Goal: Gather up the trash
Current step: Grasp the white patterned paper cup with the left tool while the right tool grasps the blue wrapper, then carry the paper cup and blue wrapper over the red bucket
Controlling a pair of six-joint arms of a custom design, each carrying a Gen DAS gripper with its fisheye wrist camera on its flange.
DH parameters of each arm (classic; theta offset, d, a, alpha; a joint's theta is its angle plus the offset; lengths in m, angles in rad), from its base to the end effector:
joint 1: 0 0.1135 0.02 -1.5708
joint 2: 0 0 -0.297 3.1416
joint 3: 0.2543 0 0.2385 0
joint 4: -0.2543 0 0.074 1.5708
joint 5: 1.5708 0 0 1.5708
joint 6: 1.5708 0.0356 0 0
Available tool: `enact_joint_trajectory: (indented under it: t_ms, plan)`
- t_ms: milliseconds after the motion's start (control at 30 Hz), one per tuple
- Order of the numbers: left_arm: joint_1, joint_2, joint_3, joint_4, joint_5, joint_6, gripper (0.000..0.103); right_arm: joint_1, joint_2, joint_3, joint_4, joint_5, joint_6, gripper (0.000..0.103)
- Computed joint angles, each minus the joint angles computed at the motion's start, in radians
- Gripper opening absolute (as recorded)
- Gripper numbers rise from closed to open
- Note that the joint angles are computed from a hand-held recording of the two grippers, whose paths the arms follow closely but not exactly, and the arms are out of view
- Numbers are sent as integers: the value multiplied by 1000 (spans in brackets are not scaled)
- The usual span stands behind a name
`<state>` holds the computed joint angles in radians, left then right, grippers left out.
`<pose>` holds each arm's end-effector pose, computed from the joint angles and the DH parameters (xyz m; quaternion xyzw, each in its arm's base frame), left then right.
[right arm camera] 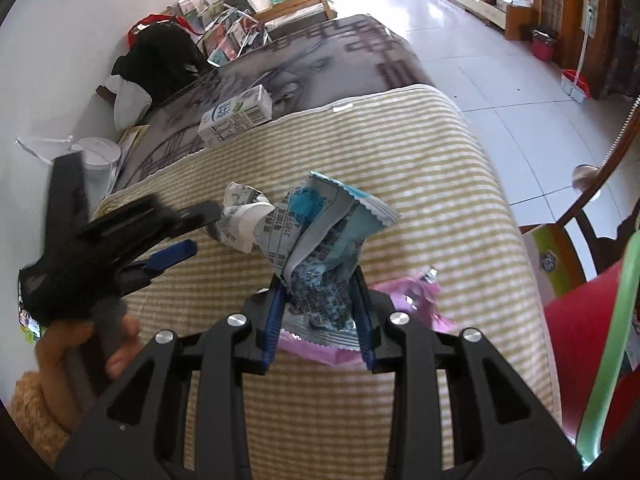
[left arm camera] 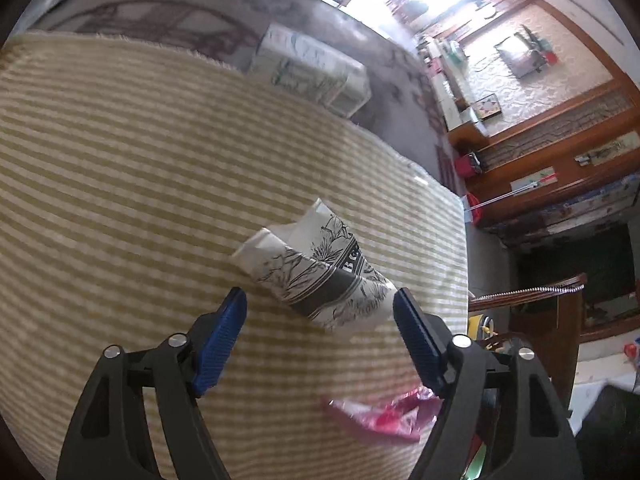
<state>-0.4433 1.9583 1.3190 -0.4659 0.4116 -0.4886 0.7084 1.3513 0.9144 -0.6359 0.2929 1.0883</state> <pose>0.3563 -0.1849 0.2036 0.0256 0.9533 -0.2791 0.1124 0.1901 0.1493 0.2651 0.2163 0.9347 0.1026 0.2625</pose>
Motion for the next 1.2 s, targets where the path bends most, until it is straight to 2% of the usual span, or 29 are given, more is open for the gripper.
enact_joint_trajectory:
  t_ms: [67, 100, 167, 233, 267, 300, 333, 500, 533, 567, 600, 633, 767, 900, 967, 1000, 1067, 1133, 1200]
  plan:
    - [-17, 37, 17, 15, 0, -21, 74, 5, -10, -3, -16, 10, 9, 31]
    - [-22, 45, 13, 41, 15, -29, 71, 6, -14, -7, -17, 11, 12, 31]
    - [-26, 38, -5, 77, 34, -28, 57, 12, -20, -13, -14, 14, 20, 31]
    - [-35, 25, -2, 74, 39, -2, 38, 14, -23, -17, -7, 13, 21, 31]
    - [-37, 17, -3, 72, 39, 15, 33, 15, -22, -17, -3, 11, 18, 31]
    - [-33, 6, -13, 86, 56, 28, 14, 17, -21, -14, -1, 10, 15, 31]
    - [-28, -1, -13, 79, 68, 38, 0, 18, -17, -10, 6, 7, 6, 31]
    - [-16, -23, 5, 5, -19, 89, 2, 23, -1, 8, 23, -2, -20, 32]
    - [-6, -13, 15, -3, -15, 91, 17, 26, -2, 9, 22, -2, -20, 32]
    - [-2, -8, 18, 1, -8, 84, 28, 27, 0, 11, 21, -3, -22, 32]
    - [7, -7, 17, 8, -4, 82, 47, 28, 2, 13, 20, -5, -24, 32]
    - [12, -8, 8, 33, -2, 68, 57, 31, 1, 13, 19, -4, -22, 32]
    - [13, 41, 69, 1, 29, 82, 64, 41, -8, 12, 2, 3, -3, 32]
    - [-18, 116, 160, -36, 7, 79, 64, 56, -34, 3, -20, 21, 27, 33]
    - [-30, 141, 186, -38, -2, 90, 61, 66, -45, -4, -30, 31, 42, 33]
    - [-33, 153, 200, -45, -3, 102, 50, 72, -51, -8, -33, 34, 52, 33]
    - [-44, 177, 224, -49, 6, 120, 46, 75, -56, -13, -35, 35, 61, 33]
    - [-43, 169, 213, -35, 10, 124, 38, 81, -59, -13, -38, 38, 67, 33]
    - [-43, 137, 180, -19, -8, 134, 35, 86, -59, -9, -39, 43, 69, 33]
